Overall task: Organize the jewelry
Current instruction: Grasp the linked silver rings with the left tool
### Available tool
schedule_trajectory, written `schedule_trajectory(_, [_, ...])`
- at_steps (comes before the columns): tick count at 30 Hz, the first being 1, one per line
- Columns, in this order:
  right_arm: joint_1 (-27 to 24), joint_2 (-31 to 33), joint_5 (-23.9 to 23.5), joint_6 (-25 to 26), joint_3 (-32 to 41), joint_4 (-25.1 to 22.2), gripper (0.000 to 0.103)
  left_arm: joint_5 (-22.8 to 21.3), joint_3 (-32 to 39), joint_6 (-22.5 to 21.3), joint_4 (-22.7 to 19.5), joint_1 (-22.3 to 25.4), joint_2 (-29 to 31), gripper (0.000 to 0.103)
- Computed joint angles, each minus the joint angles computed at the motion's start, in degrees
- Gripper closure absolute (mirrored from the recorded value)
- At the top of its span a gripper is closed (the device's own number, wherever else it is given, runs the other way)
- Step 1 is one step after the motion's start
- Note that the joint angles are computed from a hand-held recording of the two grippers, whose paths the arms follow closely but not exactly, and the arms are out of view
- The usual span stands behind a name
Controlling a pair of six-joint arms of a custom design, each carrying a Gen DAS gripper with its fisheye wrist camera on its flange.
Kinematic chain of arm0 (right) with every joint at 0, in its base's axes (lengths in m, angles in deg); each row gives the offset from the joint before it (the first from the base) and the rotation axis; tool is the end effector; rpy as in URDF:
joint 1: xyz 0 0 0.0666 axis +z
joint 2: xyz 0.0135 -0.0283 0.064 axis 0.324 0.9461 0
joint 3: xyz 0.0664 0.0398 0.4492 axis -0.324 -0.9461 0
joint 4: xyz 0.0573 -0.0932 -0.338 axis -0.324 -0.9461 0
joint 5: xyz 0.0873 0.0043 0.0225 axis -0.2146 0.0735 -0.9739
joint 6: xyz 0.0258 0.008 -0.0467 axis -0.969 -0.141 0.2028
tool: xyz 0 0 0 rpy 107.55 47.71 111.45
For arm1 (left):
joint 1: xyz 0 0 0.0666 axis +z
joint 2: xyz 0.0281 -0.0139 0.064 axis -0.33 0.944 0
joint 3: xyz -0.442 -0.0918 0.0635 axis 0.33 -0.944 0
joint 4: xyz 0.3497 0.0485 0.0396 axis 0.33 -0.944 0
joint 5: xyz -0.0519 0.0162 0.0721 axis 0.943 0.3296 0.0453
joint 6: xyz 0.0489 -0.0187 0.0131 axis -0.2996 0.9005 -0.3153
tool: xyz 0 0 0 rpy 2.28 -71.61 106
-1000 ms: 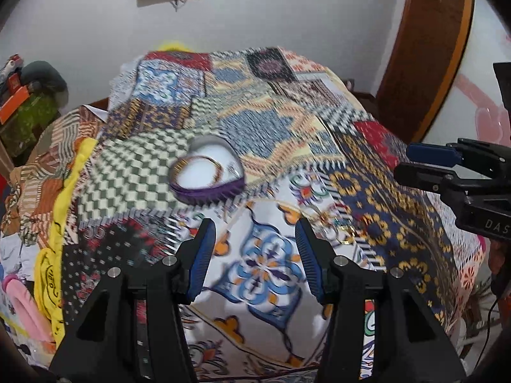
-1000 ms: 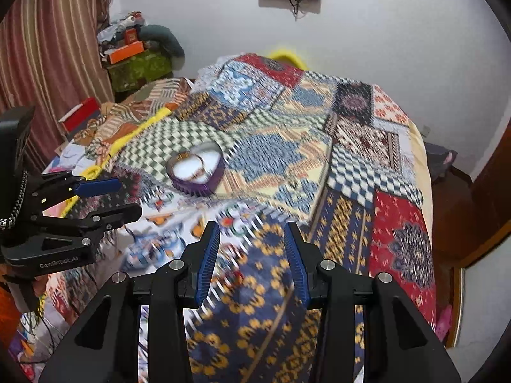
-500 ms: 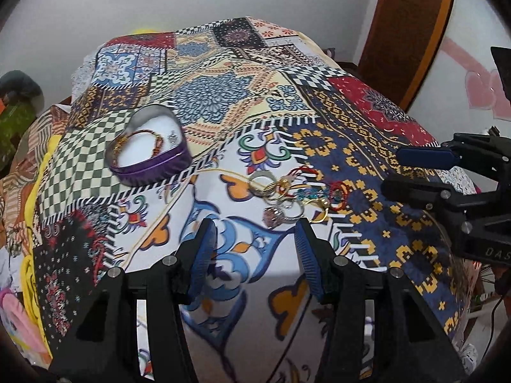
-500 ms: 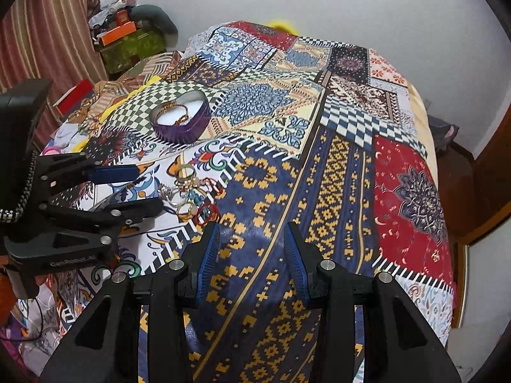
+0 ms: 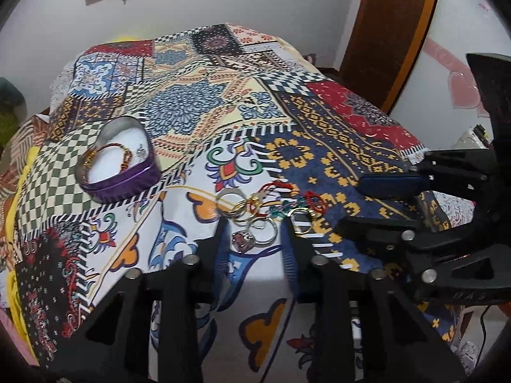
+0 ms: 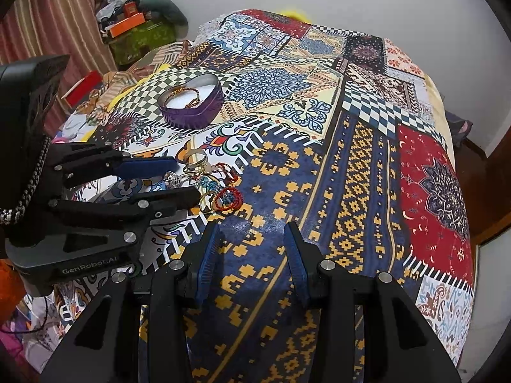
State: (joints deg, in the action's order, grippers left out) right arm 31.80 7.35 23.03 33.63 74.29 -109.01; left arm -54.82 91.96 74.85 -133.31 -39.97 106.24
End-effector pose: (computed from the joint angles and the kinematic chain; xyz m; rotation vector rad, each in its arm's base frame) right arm 0.5215 0.1211 0.4250 -0.2799 2.5251 0.1768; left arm 0.5716 -0.2274 0.4068 0.8155 2.3899 -0.4337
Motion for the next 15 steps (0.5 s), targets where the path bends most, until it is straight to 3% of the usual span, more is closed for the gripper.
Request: schedule_trajectory(15, [0.5, 1.0, 0.1, 0.6, 2.4, 0.8, 0.065, -0.2, -3.9, 2.0, 3.0, 1.5, -2.9, 0.075])
